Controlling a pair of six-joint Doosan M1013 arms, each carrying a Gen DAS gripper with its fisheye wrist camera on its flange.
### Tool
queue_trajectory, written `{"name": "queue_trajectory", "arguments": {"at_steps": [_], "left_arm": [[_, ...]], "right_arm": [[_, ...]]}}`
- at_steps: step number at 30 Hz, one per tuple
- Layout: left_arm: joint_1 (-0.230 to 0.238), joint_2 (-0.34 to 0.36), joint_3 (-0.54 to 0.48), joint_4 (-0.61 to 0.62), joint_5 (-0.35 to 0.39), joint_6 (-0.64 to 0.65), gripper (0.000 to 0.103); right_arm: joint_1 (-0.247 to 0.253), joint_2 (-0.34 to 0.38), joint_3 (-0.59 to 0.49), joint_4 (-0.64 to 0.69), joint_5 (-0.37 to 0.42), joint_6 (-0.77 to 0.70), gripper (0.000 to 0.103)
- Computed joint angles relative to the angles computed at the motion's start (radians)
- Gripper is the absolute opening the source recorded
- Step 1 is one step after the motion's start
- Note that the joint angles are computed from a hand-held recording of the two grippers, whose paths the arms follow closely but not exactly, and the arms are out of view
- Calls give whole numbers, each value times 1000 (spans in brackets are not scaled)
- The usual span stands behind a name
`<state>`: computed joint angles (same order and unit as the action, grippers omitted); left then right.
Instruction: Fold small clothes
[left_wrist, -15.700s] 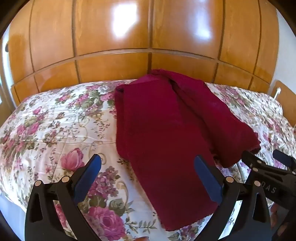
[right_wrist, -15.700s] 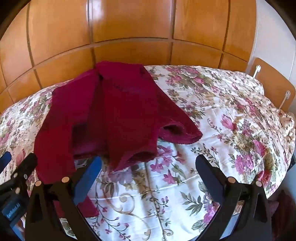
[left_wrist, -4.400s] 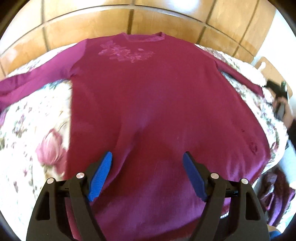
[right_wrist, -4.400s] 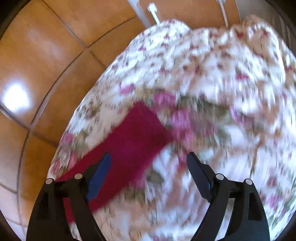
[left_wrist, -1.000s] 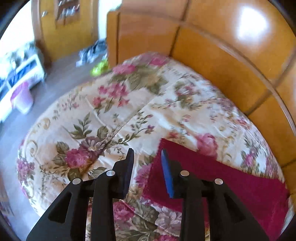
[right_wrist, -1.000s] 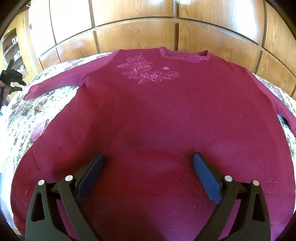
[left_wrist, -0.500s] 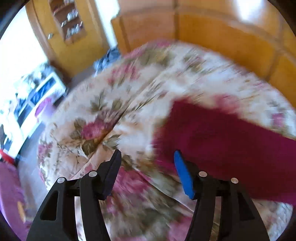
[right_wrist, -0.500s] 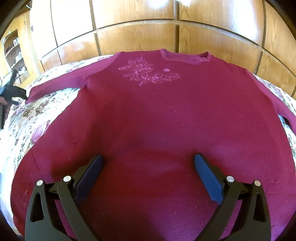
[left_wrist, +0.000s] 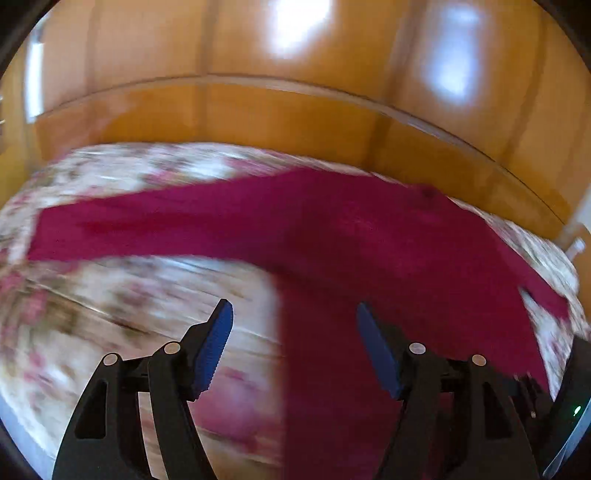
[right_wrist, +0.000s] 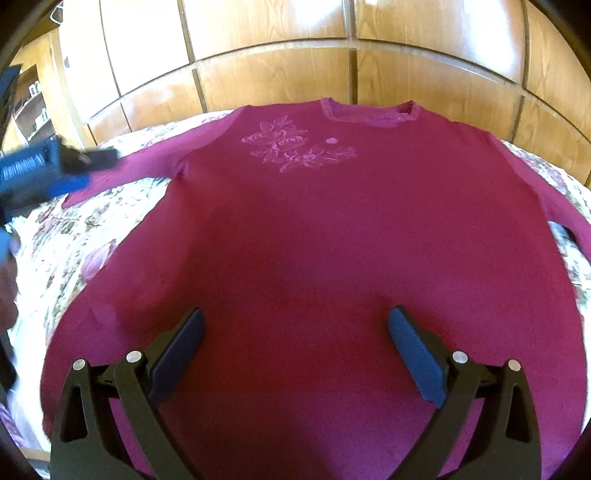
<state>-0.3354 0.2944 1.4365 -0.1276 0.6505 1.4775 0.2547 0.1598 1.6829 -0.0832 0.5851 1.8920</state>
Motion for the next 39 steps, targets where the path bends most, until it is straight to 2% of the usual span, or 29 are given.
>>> {"name": "queue_trajectory", "arguments": {"at_steps": [2, 5, 8, 11, 12, 14, 21, 25, 28, 33, 35, 37, 38, 39], "left_arm": [[-31, 0, 11, -38, 2, 48, 68], [-78, 1, 31, 5, -16, 90, 69], [-114, 5, 41, 60, 1, 103, 69], [-107, 25, 39, 45, 44, 109, 69], [-104, 28, 47, 45, 29, 112, 70], [-103, 20, 67, 42, -1, 126, 74], [-100, 12, 97, 11, -47, 151, 78], [-105, 16, 97, 28, -59, 138, 78], [-109, 16, 98, 52, -62, 122, 79], [-117, 18, 97, 96, -61, 89, 80], [-119, 19, 95, 108, -60, 79, 81], [-120, 20, 94, 118, -58, 71, 81], [-121, 20, 94, 122, -57, 68, 81], [-121, 21, 93, 123, -56, 68, 81]], "right_arm": [[-23, -33, 28, 13, -15, 33, 99], [-60, -77, 68, -7, -17, 122, 97], [-102, -121, 107, -56, -6, 210, 82], [-156, -156, 140, -89, 12, 299, 67], [-171, -163, 147, -85, 15, 317, 64], [-230, -184, 170, -74, 21, 390, 62], [-429, -224, 219, -38, -24, 571, 62], [-530, -215, 231, 6, -68, 637, 62], [-585, -191, 215, 21, -86, 662, 62], [-642, -118, 145, 52, -74, 648, 62], [-653, -73, 103, 48, -37, 650, 62], [-657, -35, 59, -12, 28, 667, 52], [-656, -25, 43, -69, 78, 675, 30], [-652, -11, 20, -108, 123, 677, 14]]}}
